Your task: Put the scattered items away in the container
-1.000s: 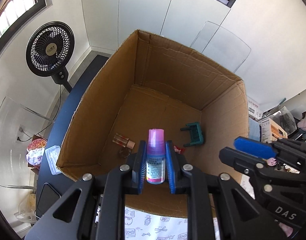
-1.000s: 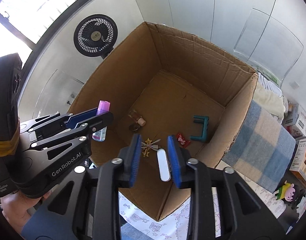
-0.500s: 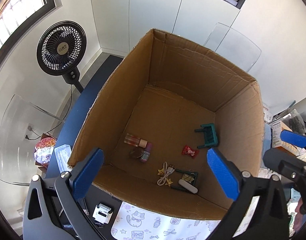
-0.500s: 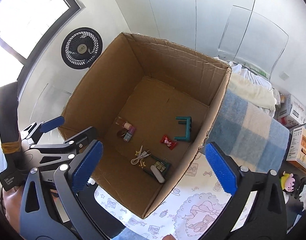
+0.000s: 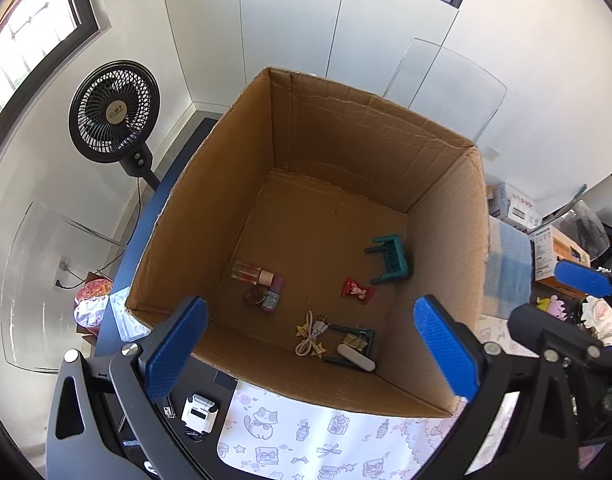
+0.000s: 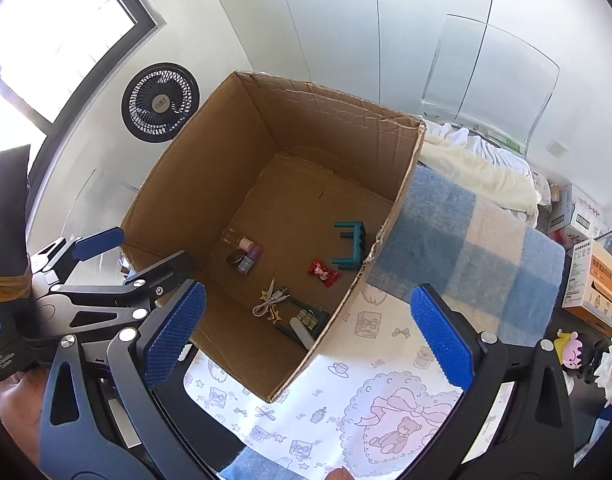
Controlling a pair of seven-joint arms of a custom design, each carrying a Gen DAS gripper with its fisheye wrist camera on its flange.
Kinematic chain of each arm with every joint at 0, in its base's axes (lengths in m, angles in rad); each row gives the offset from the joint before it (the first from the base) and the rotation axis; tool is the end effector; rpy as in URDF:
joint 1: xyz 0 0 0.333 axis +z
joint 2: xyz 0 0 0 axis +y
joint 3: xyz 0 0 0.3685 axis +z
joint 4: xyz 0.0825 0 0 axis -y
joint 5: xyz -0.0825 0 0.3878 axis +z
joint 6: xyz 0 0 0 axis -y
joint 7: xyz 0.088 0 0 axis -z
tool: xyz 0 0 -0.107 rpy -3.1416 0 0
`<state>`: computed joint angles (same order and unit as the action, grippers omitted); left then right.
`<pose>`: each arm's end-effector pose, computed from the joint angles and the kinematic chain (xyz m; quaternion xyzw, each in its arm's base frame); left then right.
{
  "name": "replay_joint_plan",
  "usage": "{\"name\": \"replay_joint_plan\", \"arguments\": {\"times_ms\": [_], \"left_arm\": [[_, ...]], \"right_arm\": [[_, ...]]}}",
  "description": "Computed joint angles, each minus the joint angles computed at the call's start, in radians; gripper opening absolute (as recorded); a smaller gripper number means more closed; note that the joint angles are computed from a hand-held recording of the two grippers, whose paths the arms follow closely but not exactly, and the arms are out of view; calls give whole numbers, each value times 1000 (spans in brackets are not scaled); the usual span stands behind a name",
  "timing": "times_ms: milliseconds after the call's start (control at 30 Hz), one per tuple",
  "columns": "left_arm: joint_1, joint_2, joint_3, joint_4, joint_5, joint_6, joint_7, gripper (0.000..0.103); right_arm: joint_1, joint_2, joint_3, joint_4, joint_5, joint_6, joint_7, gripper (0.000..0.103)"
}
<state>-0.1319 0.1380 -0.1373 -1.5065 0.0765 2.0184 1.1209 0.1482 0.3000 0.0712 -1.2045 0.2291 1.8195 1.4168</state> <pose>0.6256 -0.1605 0.6738 -0.7495 0.6346 -0.1583 0.1024 0.6673 0.1578 0.6971 -0.8018 0.5634 -0.0164 0.1987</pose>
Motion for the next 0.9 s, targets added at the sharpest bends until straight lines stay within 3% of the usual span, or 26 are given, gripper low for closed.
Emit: {"name": "replay_joint_plan", "arguments": {"times_ms": [333, 733, 900], "left_arm": [[-82, 29, -41, 116, 34, -76, -16, 103], [-251, 99, -80, 302, 126, -164, -14, 103], [-309, 82, -92, 300, 156, -185, -14, 103]], "right_arm": [[-68, -186, -62, -194, 14, 70, 21, 103], [-129, -427, -147, -421, -184, 97, 149, 103], [-147, -520, -175, -500, -208, 76, 176, 103]]}}
